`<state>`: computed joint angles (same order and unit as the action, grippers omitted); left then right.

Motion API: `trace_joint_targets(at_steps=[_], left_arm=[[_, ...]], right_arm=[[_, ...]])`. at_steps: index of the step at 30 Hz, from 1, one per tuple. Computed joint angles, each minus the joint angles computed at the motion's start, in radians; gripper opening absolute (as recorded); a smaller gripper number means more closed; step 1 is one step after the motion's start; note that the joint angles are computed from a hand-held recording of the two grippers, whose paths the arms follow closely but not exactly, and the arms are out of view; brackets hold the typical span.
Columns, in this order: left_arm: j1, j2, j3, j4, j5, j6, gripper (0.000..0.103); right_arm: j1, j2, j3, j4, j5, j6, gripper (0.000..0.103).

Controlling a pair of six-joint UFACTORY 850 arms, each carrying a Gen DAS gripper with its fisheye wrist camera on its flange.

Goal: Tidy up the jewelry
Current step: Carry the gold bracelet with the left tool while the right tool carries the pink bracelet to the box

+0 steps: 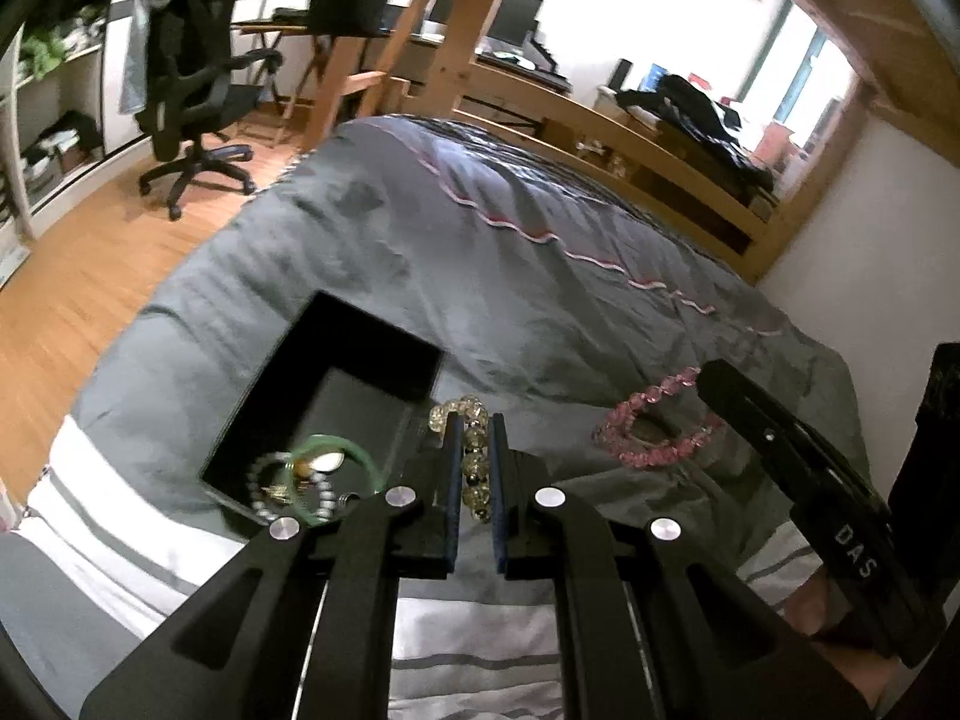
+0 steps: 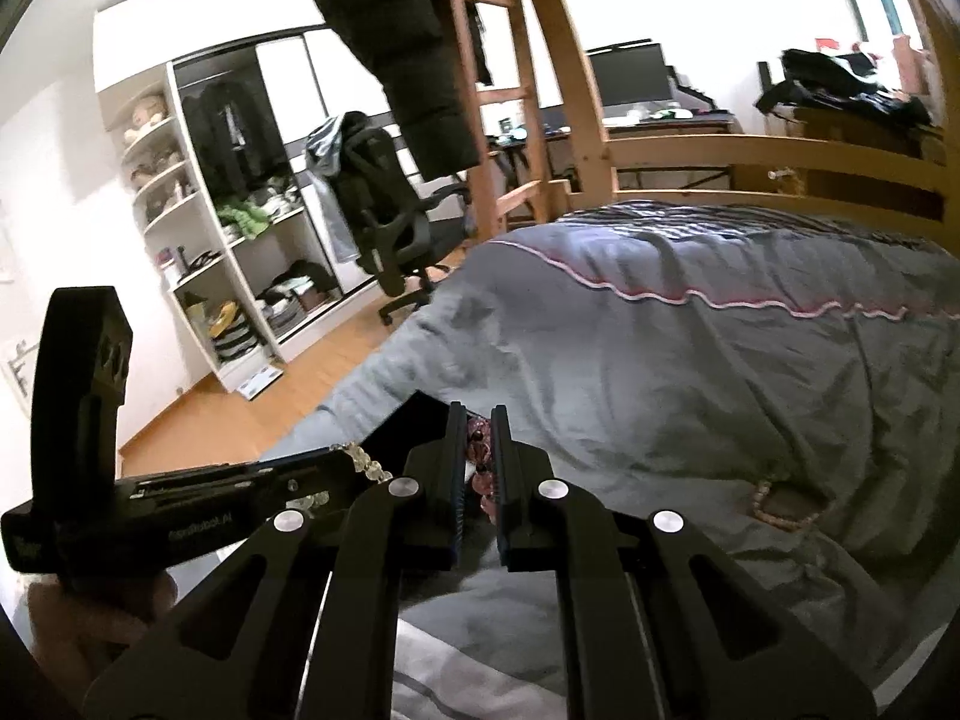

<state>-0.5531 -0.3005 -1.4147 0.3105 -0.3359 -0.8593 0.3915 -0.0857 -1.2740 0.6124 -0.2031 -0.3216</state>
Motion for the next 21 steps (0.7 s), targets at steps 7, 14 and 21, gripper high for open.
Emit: trace_joint_targets(at_steps=[7, 14, 21], left_arm=[[0.054, 0.029, 0.038, -0.009, 0.009, -0.036, 0.008], [0.076, 0.025, 0.055, 0.000, 0.003, -0.084, 0.008], [0.087, 0.009, 0.072, -0.007, 0.001, -0.103, 0.008]], right_arm=[[0.023, -0.084, -0.092, 0.204, -0.053, -0.185, 0.009], [0.051, -0.195, -0.196, 0.238, -0.113, -0.208, 0.009], [0.077, -0.268, -0.240, 0.120, -0.130, -0.127, 0.009]])
